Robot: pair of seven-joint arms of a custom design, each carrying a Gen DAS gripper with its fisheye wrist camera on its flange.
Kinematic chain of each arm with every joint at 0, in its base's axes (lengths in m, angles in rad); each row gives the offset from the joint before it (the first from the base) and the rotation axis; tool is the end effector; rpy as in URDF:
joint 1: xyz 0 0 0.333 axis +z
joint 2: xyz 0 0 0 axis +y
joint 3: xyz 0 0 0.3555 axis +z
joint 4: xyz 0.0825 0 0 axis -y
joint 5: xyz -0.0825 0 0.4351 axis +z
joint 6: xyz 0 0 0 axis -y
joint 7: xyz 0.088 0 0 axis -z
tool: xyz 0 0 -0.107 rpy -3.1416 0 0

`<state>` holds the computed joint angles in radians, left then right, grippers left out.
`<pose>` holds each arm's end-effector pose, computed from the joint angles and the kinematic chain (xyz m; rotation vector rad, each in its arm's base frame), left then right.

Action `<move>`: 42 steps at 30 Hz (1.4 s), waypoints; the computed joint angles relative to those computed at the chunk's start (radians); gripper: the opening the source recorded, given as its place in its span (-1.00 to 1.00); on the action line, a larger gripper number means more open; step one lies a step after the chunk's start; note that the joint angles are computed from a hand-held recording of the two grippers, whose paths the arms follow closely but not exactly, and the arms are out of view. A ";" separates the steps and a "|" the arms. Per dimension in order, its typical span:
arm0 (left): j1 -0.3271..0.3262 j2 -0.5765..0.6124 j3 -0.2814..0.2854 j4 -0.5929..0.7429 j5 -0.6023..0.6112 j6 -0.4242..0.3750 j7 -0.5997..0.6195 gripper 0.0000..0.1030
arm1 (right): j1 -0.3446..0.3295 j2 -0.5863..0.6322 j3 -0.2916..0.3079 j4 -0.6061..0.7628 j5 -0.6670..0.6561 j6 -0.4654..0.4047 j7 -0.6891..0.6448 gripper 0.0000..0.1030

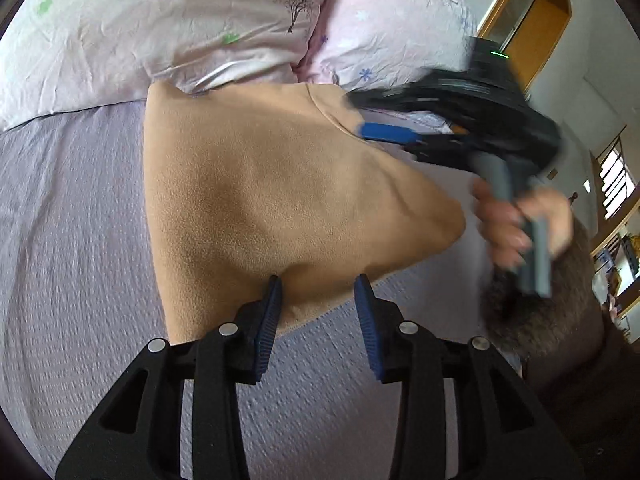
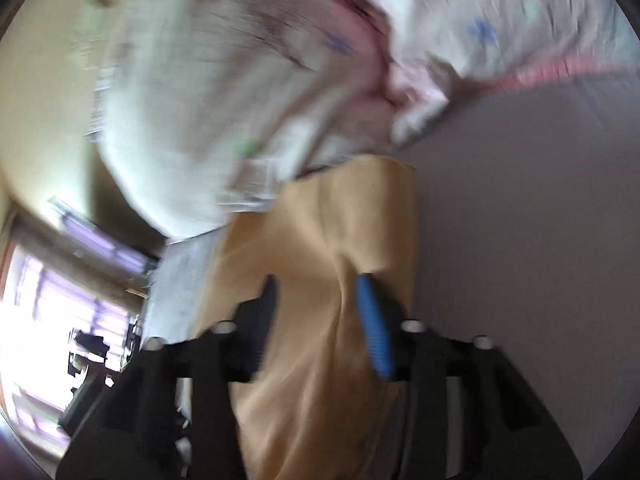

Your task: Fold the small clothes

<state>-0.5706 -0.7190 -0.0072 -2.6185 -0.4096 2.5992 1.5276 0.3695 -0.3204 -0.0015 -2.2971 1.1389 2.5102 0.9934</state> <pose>0.3410 -0.2132 0.5657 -1.7630 2.2906 -1.1517 0.4943 0.1829 0.5488 -1.6426 1.3973 0.2284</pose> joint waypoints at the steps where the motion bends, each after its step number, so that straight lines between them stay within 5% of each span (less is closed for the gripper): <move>1: -0.004 -0.008 0.007 -0.007 -0.006 0.000 0.005 -0.20 | 0.023 -0.052 -0.028 -0.032 0.065 -0.068 -0.080 0.19; 4: 0.003 -0.025 -0.007 -0.024 0.003 0.005 -0.001 -0.14 | 0.044 -0.162 -0.053 -0.113 0.128 -0.193 -0.179 0.20; 8: -0.004 -0.016 -0.024 -0.016 0.010 0.029 -0.035 -0.11 | -0.035 -0.201 0.047 -0.193 -0.095 -0.098 0.029 0.21; 10: 0.008 -0.056 -0.035 -0.031 0.019 0.031 -0.071 -0.11 | -0.029 -0.201 0.036 -0.213 -0.120 -0.070 0.070 -0.08; 13: 0.065 -0.116 -0.082 -0.051 0.081 0.007 -0.166 0.26 | 0.006 -0.311 0.024 -0.284 -0.114 0.023 0.056 0.29; 15: 0.159 -0.177 -0.166 -0.064 0.178 -0.054 -0.290 0.71 | -0.069 -0.410 0.146 -0.350 -0.243 0.160 0.165 0.96; 18: 0.247 -0.202 -0.254 -0.035 0.307 -0.188 -0.418 0.86 | -0.253 -0.505 0.366 -0.398 -0.501 0.211 0.390 0.96; 21: 0.255 -0.170 -0.276 -0.006 0.381 -0.271 -0.476 0.88 | -0.331 -0.528 0.472 -0.407 -0.640 0.174 0.487 0.96; 26: 0.214 -0.127 -0.253 0.010 0.453 -0.330 -0.531 0.90 | -0.304 -0.425 0.457 -0.382 -0.717 0.130 0.530 0.96; 31: 0.197 -0.096 -0.264 0.029 0.534 -0.377 -0.567 0.97 | -0.313 -0.387 0.513 -0.369 -0.827 0.099 0.649 0.96; 42: 0.172 -0.079 -0.233 0.039 0.556 -0.388 -0.587 0.97 | -0.226 -0.366 0.425 -0.379 -0.956 0.119 0.760 0.97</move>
<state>-0.3991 -0.7982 -0.2405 -2.5798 0.1463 2.2109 0.9410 0.1432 -0.6868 0.4237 -2.6763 0.1826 2.6295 1.7535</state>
